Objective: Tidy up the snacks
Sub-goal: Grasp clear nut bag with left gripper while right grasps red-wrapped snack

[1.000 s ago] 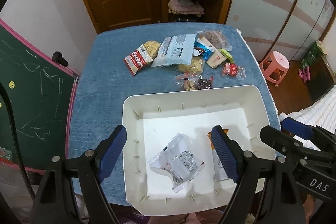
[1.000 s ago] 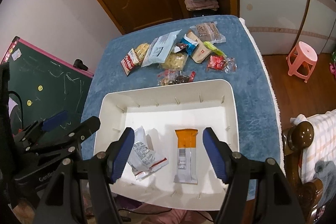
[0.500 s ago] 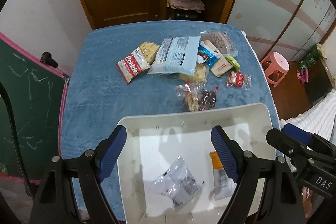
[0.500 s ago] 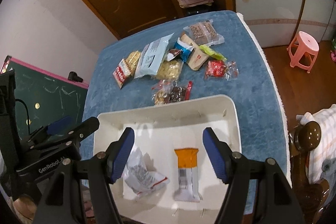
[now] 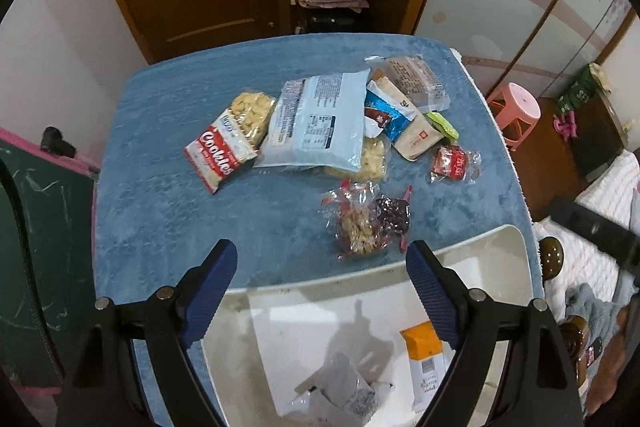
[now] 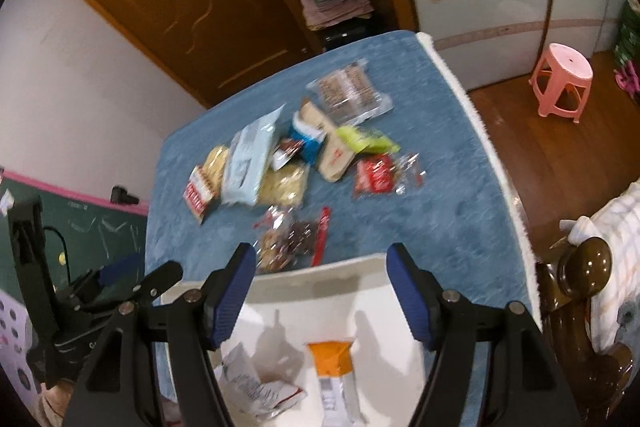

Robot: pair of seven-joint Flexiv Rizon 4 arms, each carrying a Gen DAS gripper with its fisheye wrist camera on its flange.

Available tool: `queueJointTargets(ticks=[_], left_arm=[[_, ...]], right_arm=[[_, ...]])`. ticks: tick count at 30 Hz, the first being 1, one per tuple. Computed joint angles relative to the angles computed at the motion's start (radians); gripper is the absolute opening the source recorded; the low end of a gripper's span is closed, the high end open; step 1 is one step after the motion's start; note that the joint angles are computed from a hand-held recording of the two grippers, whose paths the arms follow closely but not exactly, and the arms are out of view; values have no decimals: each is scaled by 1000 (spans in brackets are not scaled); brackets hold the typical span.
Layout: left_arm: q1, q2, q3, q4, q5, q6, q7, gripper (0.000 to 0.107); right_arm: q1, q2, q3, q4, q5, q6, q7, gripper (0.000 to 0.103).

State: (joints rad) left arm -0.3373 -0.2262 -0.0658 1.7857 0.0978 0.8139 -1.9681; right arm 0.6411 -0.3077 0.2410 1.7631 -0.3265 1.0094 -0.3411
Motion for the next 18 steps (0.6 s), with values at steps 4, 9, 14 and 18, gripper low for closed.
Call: queueJointTargets(ticks=[4, 9, 14, 18], left_arm=[[18, -42, -4, -15, -35, -1, 41, 86], [58, -127, -33, -39, -185, -37, 139, 86], [57, -218, -32, -102, -236, -85, 166, 86], [56, -282, -32, -154, -268, -135, 172, 86]], right_arm=[[-21, -7, -15, -7, 2, -14, -7, 69], [-53, -54, -13, -53, 53, -49, -60, 69], [-77, -119, -7, -112, 128, -80, -113, 69], [-85, -183, -17, -175, 163, -131, -134, 69]])
